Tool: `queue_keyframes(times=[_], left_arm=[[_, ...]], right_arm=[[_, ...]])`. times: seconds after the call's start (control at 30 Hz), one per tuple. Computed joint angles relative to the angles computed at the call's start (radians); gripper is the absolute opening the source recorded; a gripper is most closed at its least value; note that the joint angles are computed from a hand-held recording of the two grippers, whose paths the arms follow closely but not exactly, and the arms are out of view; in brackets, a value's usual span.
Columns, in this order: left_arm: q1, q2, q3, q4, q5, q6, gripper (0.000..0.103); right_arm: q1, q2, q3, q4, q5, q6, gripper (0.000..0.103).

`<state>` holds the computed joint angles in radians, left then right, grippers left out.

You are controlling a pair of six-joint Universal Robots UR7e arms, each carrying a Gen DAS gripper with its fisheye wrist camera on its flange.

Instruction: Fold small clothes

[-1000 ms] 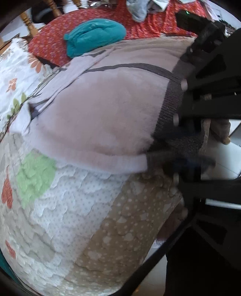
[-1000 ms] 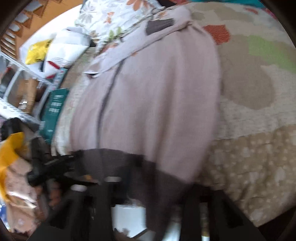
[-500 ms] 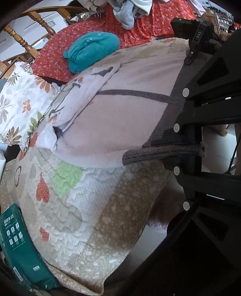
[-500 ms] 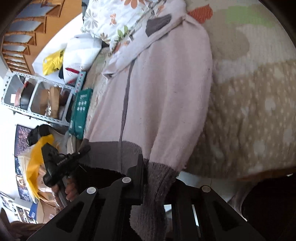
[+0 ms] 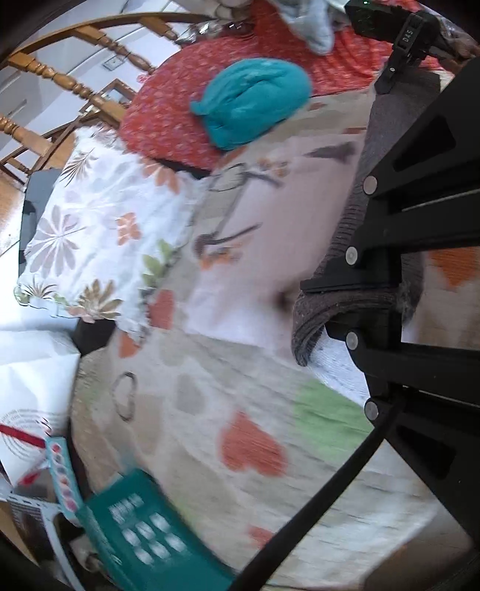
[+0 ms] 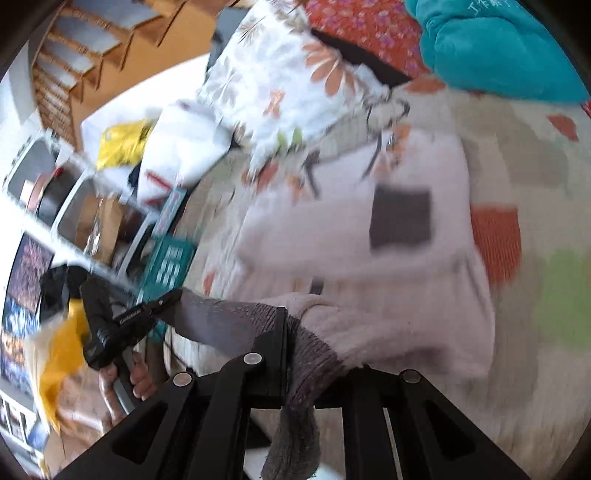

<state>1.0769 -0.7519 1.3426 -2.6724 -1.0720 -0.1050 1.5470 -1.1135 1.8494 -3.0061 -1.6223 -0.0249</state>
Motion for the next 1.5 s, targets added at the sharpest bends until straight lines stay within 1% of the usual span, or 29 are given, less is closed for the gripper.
queue_keyframes(times=[0.07, 0.13, 0.27, 0.33, 0.4, 0.47, 0.5, 0.53, 0.57, 0.6, 0.63, 0.67, 0.77, 0.83, 0.93, 1.07, 1.2, 1.3, 1.33, 1.4, 1.43, 1.47, 1.5], left_arm=[[0.015, 0.068, -0.105, 0.035, -0.006, 0.004, 0.006], [0.033, 0.138, -0.214, 0.087, -0.014, -0.006, 0.006], [0.061, 0.272, -0.427, 0.223, -0.023, -0.020, 0.006], [0.070, 0.334, -0.534, 0.290, -0.035, -0.017, 0.006], [0.074, 0.412, -0.674, 0.347, -0.039, -0.017, 0.007], [0.073, 0.465, -0.763, 0.354, -0.025, -0.016, 0.010], [0.069, 0.489, -0.798, 0.336, -0.004, -0.009, 0.018], [0.067, 0.502, -0.818, 0.317, 0.008, 0.003, 0.025], [0.063, 0.516, -0.837, 0.291, 0.026, 0.019, 0.042], [0.057, 0.527, -0.849, 0.260, 0.050, 0.037, 0.056], [0.053, 0.534, -0.855, 0.234, 0.069, 0.056, 0.060], [0.052, 0.541, -0.869, 0.228, 0.079, 0.070, 0.061], [0.048, 0.552, -0.900, 0.276, 0.109, 0.072, 0.061], [0.051, 0.542, -0.889, 0.304, 0.105, 0.053, 0.061], [0.055, 0.499, -0.824, 0.318, 0.112, 0.024, 0.061], [0.060, 0.440, -0.723, 0.313, 0.143, 0.030, 0.063], [0.073, 0.376, -0.618, 0.341, 0.174, 0.054, 0.063], [0.084, 0.333, -0.537, 0.354, 0.207, 0.090, 0.063], [0.086, 0.327, -0.519, 0.363, 0.222, 0.100, 0.063], [0.086, 0.337, -0.519, 0.423, 0.309, 0.118, 0.063], [0.085, 0.348, -0.517, 0.435, 0.374, 0.136, 0.062], [0.083, 0.355, -0.505, 0.406, 0.439, 0.163, 0.044], [0.082, 0.361, -0.502, 0.399, 0.478, 0.174, 0.029]], right_arm=[[-0.015, 0.041, -0.072, 0.015, -0.002, 0.021, 0.009], [-0.038, 0.087, -0.148, 0.054, -0.005, 0.056, 0.009], [-0.078, 0.147, -0.242, 0.131, 0.000, 0.127, 0.009], [-0.092, 0.170, -0.284, 0.159, 0.007, 0.152, 0.012], [-0.111, 0.193, -0.338, 0.187, 0.027, 0.170, 0.012], [-0.132, 0.216, -0.390, 0.193, 0.067, 0.189, 0.016], [-0.144, 0.228, -0.420, 0.191, 0.090, 0.198, 0.023], [-0.148, 0.237, -0.441, 0.173, 0.092, 0.201, 0.037], [-0.149, 0.247, -0.464, 0.146, 0.084, 0.189, 0.044], [-0.145, 0.254, -0.478, 0.125, 0.066, 0.177, 0.059], [-0.138, 0.259, -0.488, 0.108, 0.036, 0.164, 0.069], [-0.127, 0.263, -0.501, 0.092, -0.010, 0.138, 0.070], [-0.105, 0.268, -0.512, 0.074, -0.086, 0.088, 0.070], [-0.095, 0.268, -0.508, 0.072, -0.122, 0.066, 0.070], [-0.075, 0.268, -0.497, 0.063, -0.178, 0.027, 0.070], [-0.048, 0.282, -0.494, 0.089, -0.241, -0.039, 0.070], [-0.023, 0.299, -0.487, 0.115, -0.279, -0.085, 0.070], [-0.010, 0.309, -0.478, 0.121, -0.289, -0.117, 0.070], [-0.007, 0.311, -0.474, 0.122, -0.292, -0.128, 0.070], [0.004, 0.324, -0.471, 0.130, -0.315, -0.147, 0.070], [0.009, 0.330, -0.470, 0.132, -0.329, -0.154, 0.070], [0.013, 0.337, -0.470, 0.132, -0.342, -0.161, 0.070], [0.018, 0.344, -0.472, 0.132, -0.355, -0.164, 0.070]])
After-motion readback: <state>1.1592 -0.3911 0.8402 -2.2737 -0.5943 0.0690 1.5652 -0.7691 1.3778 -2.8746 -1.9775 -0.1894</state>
